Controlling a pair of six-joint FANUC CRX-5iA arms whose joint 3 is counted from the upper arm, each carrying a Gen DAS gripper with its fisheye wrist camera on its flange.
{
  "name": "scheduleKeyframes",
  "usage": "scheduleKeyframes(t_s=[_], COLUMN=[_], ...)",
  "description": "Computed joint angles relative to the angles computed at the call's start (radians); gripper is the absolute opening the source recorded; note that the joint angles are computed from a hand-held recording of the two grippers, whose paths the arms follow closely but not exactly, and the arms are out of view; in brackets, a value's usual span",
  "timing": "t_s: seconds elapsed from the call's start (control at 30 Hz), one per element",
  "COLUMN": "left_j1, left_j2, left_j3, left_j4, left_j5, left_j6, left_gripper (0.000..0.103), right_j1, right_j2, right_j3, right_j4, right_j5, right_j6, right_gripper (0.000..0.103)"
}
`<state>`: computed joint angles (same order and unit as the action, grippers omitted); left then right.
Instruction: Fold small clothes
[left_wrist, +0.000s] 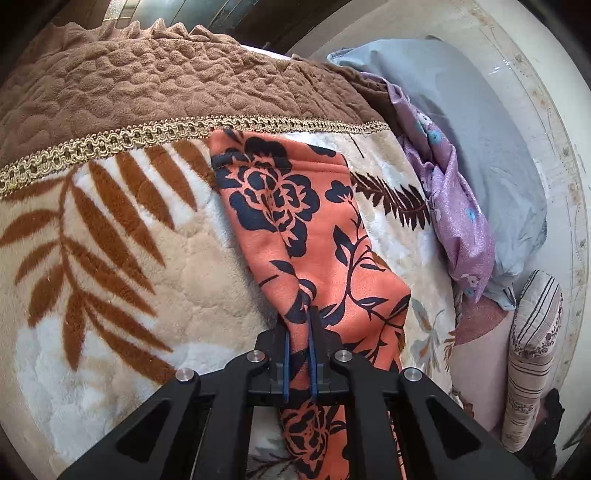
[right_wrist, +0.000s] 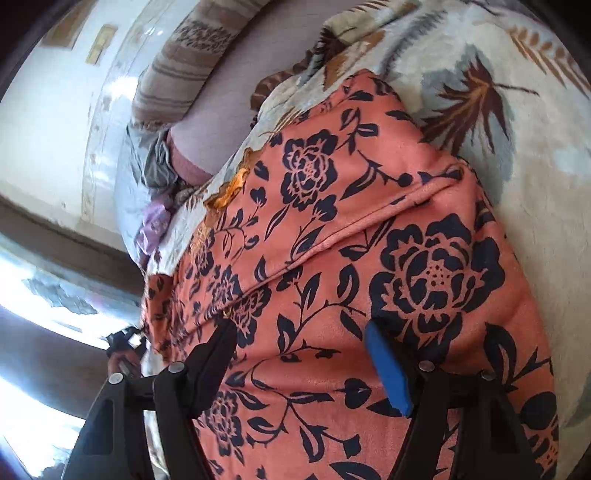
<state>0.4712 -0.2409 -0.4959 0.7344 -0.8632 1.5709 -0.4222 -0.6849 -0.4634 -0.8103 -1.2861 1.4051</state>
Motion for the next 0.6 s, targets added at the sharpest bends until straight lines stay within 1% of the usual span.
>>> scheduleKeyframes(t_s=[0.03,0.07,0.1,0.13,0.17,0.2,0.23,0.3,0.33,0.47,0.5,0.6], left_j1=[-0.005,-0.011,-0.016,-0.016,-0.023,-0.035,-0.043,-0.069,-0.08,-0.172,-0.209,-0.353], left_j2=[-0.007,-0.019,-0.034,-0.054,-0.072,-0.086,-0.104,-0.132,-0.15,-0.185,-0.187,-0.182], left_j3=[0.018,0.033,0.045,0.051,0.058,0.069,0.083,0.109,0.118,0.192,0.215,0.294], left_j4=[-0.039,-0.069,-0.091,-0.097,-0.098,-0.101,-0.102,-0.091,-0.079,-0.067,-0.077,-0.121], left_j5=[-0.003,-0.006,-0.01,-0.013,-0.011,-0.007,-0.009,-0.003,-0.002,0.005,0.011,0.027], left_j6=[0.009,0.008,0.004,-0.013,-0.029,-0.041,-0.059,-0.09,-0.112,-0.145,-0.143,-0.139], left_gripper=[0.007,0.007,0.007,0.007,0.007,0.007,0.007,0.007,0.007,0.007,0.007,0.007], right_j1=[-0.013,-0.02,-0.044,-0.068,-0.081,-0.094,-0.126,-0.175,-0.186,-0.193,-0.208,-0.19], right_j2=[0.014,0.023,0.031,0.04,0.048,0.056,0.067,0.086,0.09,0.092,0.092,0.056], right_j3=[0.005,0.009,0.012,0.013,0.013,0.013,0.014,0.014,0.015,0.019,0.02,0.023], right_j4=[-0.003,0.0,-0.01,-0.023,-0.021,-0.023,-0.044,-0.072,-0.08,-0.092,-0.105,-0.085], right_j5=[-0.012,-0.021,-0.037,-0.053,-0.063,-0.073,-0.093,-0.123,-0.13,-0.143,-0.153,-0.144], right_j6=[-0.006,-0.008,0.0,0.007,0.002,-0.001,0.011,0.032,0.035,0.034,0.038,0.034], right_gripper=[0.06,0.056,0.048,0.039,0.033,0.021,0.015,0.01,0.008,0.007,0.007,0.007])
